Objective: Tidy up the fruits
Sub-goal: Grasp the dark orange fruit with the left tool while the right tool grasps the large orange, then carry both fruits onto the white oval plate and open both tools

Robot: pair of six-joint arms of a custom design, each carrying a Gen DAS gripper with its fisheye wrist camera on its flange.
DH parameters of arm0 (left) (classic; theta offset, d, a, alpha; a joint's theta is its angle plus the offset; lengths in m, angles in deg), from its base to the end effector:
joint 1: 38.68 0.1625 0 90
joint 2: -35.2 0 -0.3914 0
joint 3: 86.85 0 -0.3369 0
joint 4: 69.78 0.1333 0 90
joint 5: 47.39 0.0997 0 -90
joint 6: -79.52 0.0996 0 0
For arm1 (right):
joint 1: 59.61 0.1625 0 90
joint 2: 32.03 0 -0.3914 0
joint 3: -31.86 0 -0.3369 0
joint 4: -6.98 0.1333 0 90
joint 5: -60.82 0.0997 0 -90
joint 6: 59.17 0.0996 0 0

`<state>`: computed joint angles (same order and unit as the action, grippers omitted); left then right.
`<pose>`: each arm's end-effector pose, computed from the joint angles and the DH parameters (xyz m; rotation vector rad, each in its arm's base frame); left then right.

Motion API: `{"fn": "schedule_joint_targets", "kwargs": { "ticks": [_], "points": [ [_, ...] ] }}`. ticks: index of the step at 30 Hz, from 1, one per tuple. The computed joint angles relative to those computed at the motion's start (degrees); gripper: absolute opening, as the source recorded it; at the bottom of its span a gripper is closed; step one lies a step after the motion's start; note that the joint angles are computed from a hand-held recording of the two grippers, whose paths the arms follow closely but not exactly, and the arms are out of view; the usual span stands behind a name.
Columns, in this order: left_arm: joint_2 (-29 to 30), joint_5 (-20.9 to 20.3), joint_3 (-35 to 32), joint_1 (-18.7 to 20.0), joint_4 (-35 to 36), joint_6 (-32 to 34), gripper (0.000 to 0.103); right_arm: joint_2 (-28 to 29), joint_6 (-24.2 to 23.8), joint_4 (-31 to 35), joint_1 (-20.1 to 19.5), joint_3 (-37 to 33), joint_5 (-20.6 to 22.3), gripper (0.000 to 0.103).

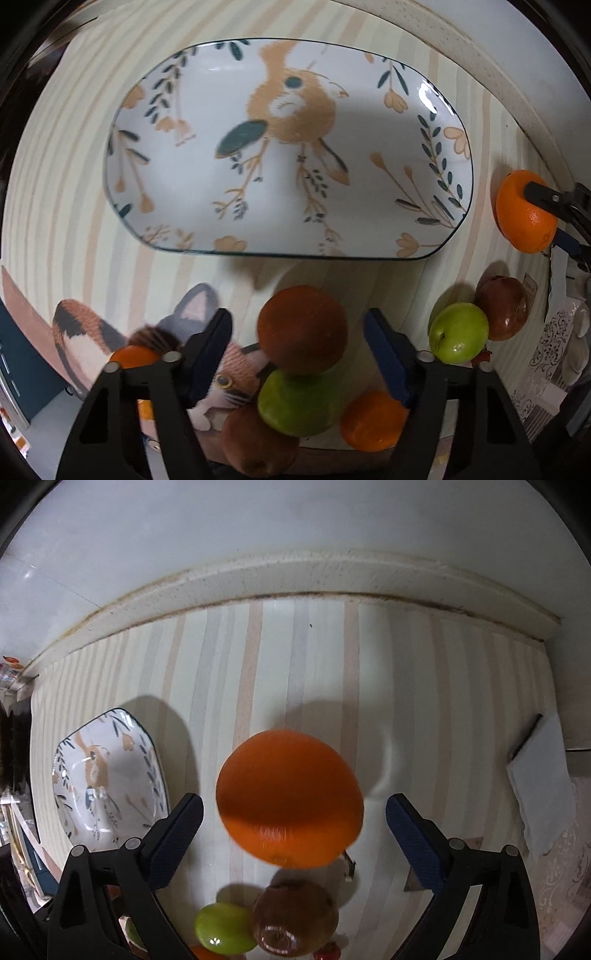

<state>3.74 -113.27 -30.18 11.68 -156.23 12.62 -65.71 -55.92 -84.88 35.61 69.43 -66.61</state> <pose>-0.3013 -0.6365 0.0956 -0.4551 2.4570 -0.0447 0.1415 -0.7489 0.2741 0.0577 -2.4869 0.0183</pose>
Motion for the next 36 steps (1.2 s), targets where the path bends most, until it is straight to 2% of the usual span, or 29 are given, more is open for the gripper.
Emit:
{"fn": "schedule_joint_targets", "kwargs": {
  "ticks": [4,5,6,7,12,19,20,21,22,26,27,29,31,36],
  "points": [
    [1.5,0.3,-2.4,0.4,1.9,1.5,0.056,1.7,1.7,3.7,-1.4,-3.3,3.9,0.093],
    [2.1,0.8,-3.1,0.4,2.2,1.8,0.054,2.0,1.8,4.4,-1.7,-4.0,5.2,0.089],
    [2.7,1.3,-3.9,0.4,2.5,2.1,0.047,2.2,1.9,4.7,-1.6,-4.3,5.1,0.088],
    [3.1,1.9,-4.6,0.4,2.9,2.4,0.047,2.3,1.7,4.6,-1.5,-4.4,4.7,0.088],
    [3.0,2.3,-4.5,0.6,2.0,3.3,0.045,0.9,0.3,0.2,-0.6,0.3,2.4,0.087],
    [-2.2,1.8,2.5,-1.9,-1.8,2.2,0.041,-3.4,0.1,-3.7,0.2,8.4,4.5,0.087],
    [-2.8,1.8,2.9,-2.3,-1.9,2.0,0.034,-4.2,0.1,-4.4,0.5,9.7,4.9,0.087],
    [-3.6,1.8,3.4,-2.7,-2.5,2.1,0.022,-4.8,-0.1,-4.7,0.8,10.6,5.4,0.087],
    [-4.2,1.8,3.5,-3.1,-2.8,2.1,0.020,-5.4,-0.3,-5.1,1.1,11.4,6.2,0.087],
    [-4.0,1.5,1.5,-2.7,-0.6,3.4,0.022,-5.8,-1.7,-5.5,2.8,12.2,7.5,0.087],
    [-3.8,1.1,1.3,-2.3,0.0,3.6,0.030,-6.0,-2.0,-5.8,3.1,12.7,7.6,0.087],
    [-2.7,3.0,-0.3,-2.1,3.3,3.6,0.041,-5.6,-1.8,-5.4,3.3,12.2,7.8,0.087],
    [-2.9,3.0,-0.2,-1.5,4.0,3.3,0.049,-5.3,-1.5,-5.1,3.2,11.7,8.1,0.087],
    [-1.8,3.2,-1.4,-0.1,7.8,3.1,0.054,-5.3,-1.1,-4.5,3.1,11.3,8.2,0.087]
  ]
}}
